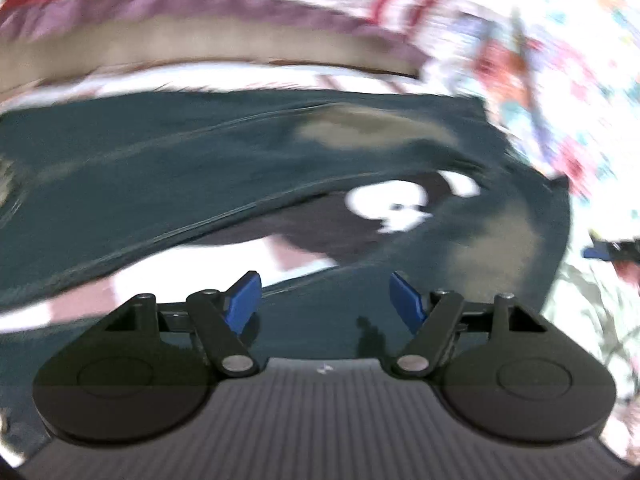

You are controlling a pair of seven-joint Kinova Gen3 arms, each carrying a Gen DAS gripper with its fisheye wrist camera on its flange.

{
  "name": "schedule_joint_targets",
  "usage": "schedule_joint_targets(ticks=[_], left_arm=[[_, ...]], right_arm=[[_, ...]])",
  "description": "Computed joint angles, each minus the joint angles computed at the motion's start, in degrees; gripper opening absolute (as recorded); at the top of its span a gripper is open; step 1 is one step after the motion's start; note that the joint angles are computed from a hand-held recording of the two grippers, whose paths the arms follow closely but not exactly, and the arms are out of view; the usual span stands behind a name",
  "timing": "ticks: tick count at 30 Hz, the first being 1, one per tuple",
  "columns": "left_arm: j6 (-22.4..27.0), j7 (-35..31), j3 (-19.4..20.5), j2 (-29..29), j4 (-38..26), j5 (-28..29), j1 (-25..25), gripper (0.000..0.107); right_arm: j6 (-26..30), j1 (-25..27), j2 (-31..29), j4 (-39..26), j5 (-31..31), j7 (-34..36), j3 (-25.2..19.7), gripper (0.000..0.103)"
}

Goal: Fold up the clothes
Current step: 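Lift both open grippers away from the folded jeans, then grasp the jeans end with the right gripper while the left gripper grasps the jeans edge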

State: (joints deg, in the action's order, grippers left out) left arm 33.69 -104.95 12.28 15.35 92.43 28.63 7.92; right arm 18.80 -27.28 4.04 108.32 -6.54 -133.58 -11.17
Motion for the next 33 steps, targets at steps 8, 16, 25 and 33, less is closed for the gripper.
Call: schedule_joint_targets(ticks=[8,16,25,33], left_arm=[[-3.35,-4.13,2.39,0.0,0.34,-0.22,4.65,0.069],[-8.17,5.11,-3.12,-0.07,-0.32,-12.09,13.39,0.069],[1.45,-4.37,6.68,7.49,-14.07,-10.13,9.04,0.07],[13.19,-8.82,2.57,13.87,-24.85,-17.08,18.97,0.073]], right_arm=[[-1.39,-7.35,7.49,-2.63,-3.35,-6.99,3.21,0.055],[-11.83,-10.07,11.69,-0.39,0.38,-9.61,4.79,0.034],[-29.82,-1.5,11.46,6.83,3.3,-11.37,-3.06,0.011],[-29.76,3.18,16.14,-0.75,5.57,-9.01,-5.51,0.009]])
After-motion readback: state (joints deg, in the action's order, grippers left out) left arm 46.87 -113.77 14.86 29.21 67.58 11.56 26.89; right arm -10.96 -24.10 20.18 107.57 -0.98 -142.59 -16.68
